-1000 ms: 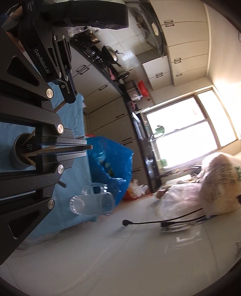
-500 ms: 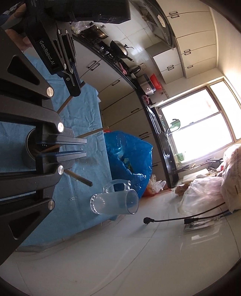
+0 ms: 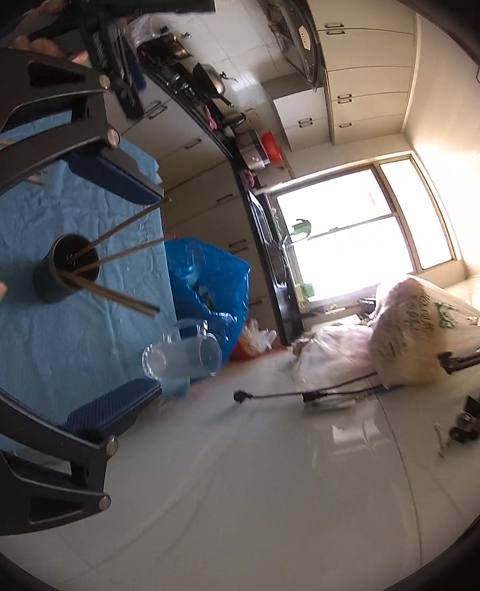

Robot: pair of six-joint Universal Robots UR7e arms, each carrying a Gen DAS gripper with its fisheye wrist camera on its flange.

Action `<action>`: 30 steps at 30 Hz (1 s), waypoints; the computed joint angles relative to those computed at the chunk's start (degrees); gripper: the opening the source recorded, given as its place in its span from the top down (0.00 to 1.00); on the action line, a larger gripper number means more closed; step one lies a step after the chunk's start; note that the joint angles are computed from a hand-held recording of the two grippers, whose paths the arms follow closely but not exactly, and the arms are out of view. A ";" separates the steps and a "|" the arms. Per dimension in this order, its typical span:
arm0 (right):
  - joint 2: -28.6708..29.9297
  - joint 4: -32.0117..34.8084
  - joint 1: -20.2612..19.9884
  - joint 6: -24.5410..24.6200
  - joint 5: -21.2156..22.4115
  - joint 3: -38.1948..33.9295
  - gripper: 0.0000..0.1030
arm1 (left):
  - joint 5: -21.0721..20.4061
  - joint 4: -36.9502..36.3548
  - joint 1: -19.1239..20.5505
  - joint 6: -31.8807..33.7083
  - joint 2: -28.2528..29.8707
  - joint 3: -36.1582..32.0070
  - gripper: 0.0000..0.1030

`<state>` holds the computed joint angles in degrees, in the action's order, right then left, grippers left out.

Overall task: Organize utensils
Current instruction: 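Move both open tools back toward the remaining chopsticks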

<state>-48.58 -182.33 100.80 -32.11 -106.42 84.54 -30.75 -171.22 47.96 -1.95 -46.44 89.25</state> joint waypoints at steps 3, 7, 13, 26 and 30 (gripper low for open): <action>-1.16 -2.04 0.18 -1.41 -0.85 2.89 0.01 | 2.64 -3.38 -0.60 -0.36 -2.99 5.83 0.06; -2.81 -2.05 0.14 -1.90 -1.24 7.47 0.00 | 3.80 -2.24 -0.71 -6.15 -8.56 14.64 0.06; -3.21 2.00 0.22 -1.94 -1.63 12.16 0.00 | 4.68 9.38 0.91 -20.79 -17.30 26.27 0.06; 2.32 23.35 1.01 6.25 -5.68 11.95 0.01 | -0.07 16.95 7.25 -35.86 -25.99 39.32 0.06; 4.81 31.05 1.26 10.60 -6.99 9.70 0.03 | -1.17 15.15 8.02 -35.57 -26.87 40.96 0.06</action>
<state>-43.78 -151.28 102.06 -21.51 -113.40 94.24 -31.91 -156.07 55.98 -37.52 -73.31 130.21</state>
